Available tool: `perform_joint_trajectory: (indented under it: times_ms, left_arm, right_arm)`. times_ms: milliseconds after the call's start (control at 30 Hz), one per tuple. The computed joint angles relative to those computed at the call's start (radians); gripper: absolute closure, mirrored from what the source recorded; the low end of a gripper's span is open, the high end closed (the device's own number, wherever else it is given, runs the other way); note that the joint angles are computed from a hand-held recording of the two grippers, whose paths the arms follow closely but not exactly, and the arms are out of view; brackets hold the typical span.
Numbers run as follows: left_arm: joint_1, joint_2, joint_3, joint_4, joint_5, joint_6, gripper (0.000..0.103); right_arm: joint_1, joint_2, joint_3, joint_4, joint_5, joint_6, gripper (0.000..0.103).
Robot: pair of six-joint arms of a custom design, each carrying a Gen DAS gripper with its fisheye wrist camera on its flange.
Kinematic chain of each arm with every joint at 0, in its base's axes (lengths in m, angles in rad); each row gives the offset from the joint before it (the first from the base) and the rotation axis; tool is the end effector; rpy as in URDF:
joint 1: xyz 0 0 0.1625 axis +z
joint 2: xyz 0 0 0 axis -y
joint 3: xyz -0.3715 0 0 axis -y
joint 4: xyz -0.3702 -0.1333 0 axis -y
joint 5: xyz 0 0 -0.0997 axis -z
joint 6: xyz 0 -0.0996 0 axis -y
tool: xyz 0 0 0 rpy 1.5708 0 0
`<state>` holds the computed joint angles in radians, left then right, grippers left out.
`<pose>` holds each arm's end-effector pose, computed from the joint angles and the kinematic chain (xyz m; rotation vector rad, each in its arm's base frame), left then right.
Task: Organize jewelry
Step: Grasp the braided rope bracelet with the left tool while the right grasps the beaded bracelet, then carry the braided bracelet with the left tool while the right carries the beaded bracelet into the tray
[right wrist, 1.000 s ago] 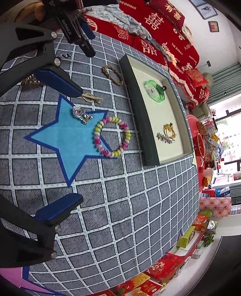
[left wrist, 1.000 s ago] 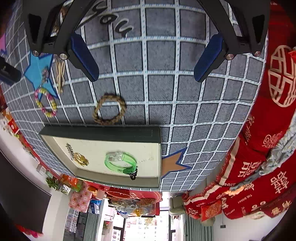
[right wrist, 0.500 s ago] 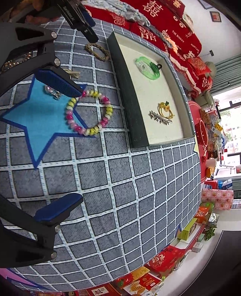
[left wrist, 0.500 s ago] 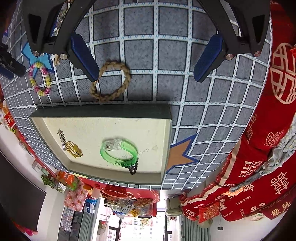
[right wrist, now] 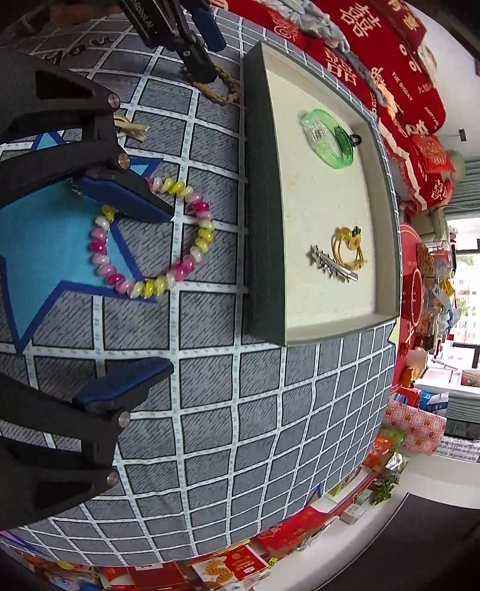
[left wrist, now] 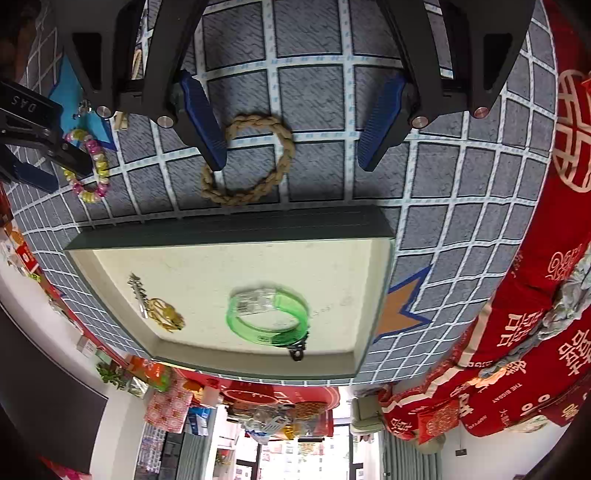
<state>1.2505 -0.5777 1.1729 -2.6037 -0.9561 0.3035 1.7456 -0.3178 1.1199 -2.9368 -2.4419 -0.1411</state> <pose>-0.0527 -0.7648 0.1264 0.5938 2.4118 -0.5577 0.1830 -0.7078 0.0116 0.0532 -2.2213 0.6550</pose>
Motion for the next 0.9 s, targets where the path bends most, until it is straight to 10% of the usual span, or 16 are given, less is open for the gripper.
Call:
perform_joint_trajectory:
  times_ms: [267,400,900]
  left_arm:
    - [-0.007,-0.015,0.015,0.035,-0.053,0.034,0.084]
    - [0.0,-0.032,0.017,0.071,-0.098,0.013,0.084]
    - [-0.015,-0.137,0.095,0.045,-0.218,0.011,0.084]
  right_arm:
    - [0.011,0.003,-0.006,0.005,0.019,-0.022,0.067]
    - [0.014,0.007,-0.008,-0.009,0.011,-0.029,0.093]
    - [0.029,-0.109,0.135,-0.133,0.088,-0.01,0.093]
